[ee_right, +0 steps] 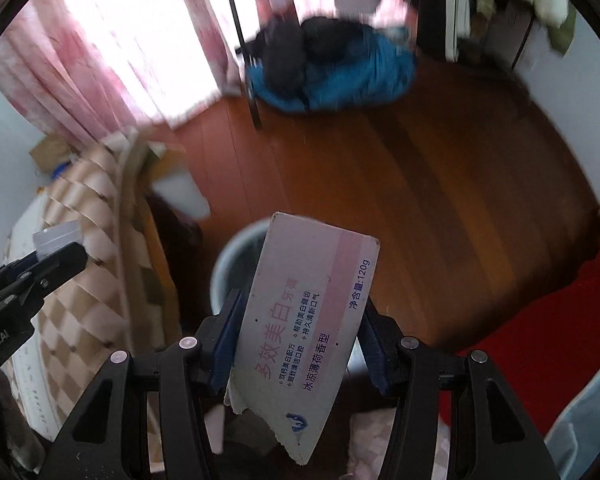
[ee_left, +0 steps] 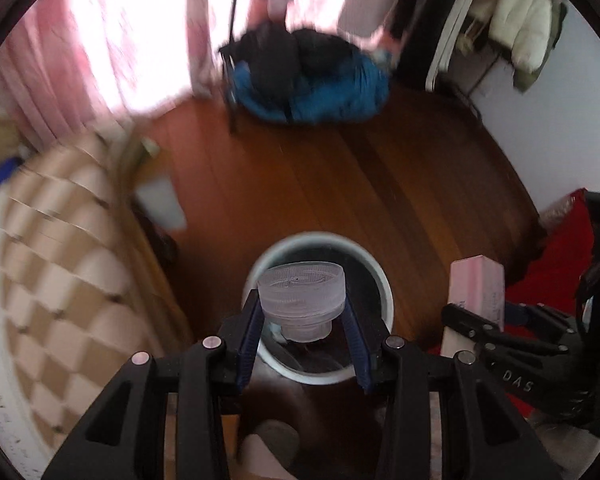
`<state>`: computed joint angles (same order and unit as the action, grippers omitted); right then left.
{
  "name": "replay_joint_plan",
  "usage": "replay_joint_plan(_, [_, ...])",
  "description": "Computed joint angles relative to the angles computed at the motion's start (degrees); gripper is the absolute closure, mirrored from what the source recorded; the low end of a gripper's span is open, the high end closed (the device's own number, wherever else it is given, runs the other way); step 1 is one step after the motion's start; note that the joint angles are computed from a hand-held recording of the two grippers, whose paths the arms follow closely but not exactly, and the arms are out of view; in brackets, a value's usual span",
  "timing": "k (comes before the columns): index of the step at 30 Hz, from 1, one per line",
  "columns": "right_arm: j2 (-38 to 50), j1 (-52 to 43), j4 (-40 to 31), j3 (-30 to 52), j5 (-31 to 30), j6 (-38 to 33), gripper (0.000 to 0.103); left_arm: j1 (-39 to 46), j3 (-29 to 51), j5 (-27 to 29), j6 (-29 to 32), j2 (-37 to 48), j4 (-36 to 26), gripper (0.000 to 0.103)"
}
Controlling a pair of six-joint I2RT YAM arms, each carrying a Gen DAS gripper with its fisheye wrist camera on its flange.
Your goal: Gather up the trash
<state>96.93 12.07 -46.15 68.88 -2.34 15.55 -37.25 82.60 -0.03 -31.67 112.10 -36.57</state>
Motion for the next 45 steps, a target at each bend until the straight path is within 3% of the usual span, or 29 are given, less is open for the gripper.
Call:
replay_joint_plan(7, [14.4, -6.1, 5.6, 0.1, -6.9, -3.3, 0.047, 2.2, 13.6, 7.0, 0.6, 16.0, -5.9, 0.063])
replay_joint_plan(9, [17.5, -7.3, 7.1, 0.4, -9.0, -3.1, 0.045, 2.9, 14.4, 7.4, 0.6, 17.4, -6.8, 0.055])
replay_joint_plan(11, [20.3, -7.2, 7.4, 1.5, -10.3, -2.9, 0.043, 2.9, 13.0, 7.3, -0.4, 17.1, -6.3, 0.027])
replay_joint_plan(12, [21.3, -7.2, 7.3, 1.9, -10.7, -3.1, 0.03, 2.9, 12.1, 7.0, -0.7, 16.7, -6.2, 0.022])
replay_joint_plan(13, [21.9, -7.2, 7.4, 2.1, -10.5, -3.1, 0.012, 2.9, 11.2, 6.7, -0.7, 16.1, -6.0, 0.02])
replay_joint_plan(15, [21.9, -7.3, 8.1, 1.1, -10.8, -2.7, 0.003, 2.7, 10.1, 6.1, -0.7, 15.7, -6.6, 0.013])
replay_joint_plan(16, [21.9, -7.2, 8.2, 0.8, -10.3, -2.3, 0.002, 2.8, 10.4, 5.4, -0.5, 16.0, -7.1, 0.003])
replay_joint_plan(23, [19.4, -6.0, 8.0, -2.3, -3.8, 0.6, 0.0, 1.0, 6.2, 0.8, -1.4, 12.2, -7.7, 0.002])
replay_joint_plan(31, [7.7, -5.0, 4.7, -8.4, -3.7, 2.6, 0.0, -2.3, 2.8, -2.6, -2.9, 3.9, -9.8, 0.002])
replay_joint_plan(38, [-9.0, -3.7, -5.5, -9.0, -5.5, 4.3, 0.0, -5.3, 0.8, -4.4, -5.2, -6.7, -13.8, 0.002])
replay_joint_plan(45, [-22.0, -1.1, -18.6, -1.7, -6.2, 5.2, 0.0, -8.9, 2.4, -6.6, -6.7, -17.4, -20.3, 0.002])
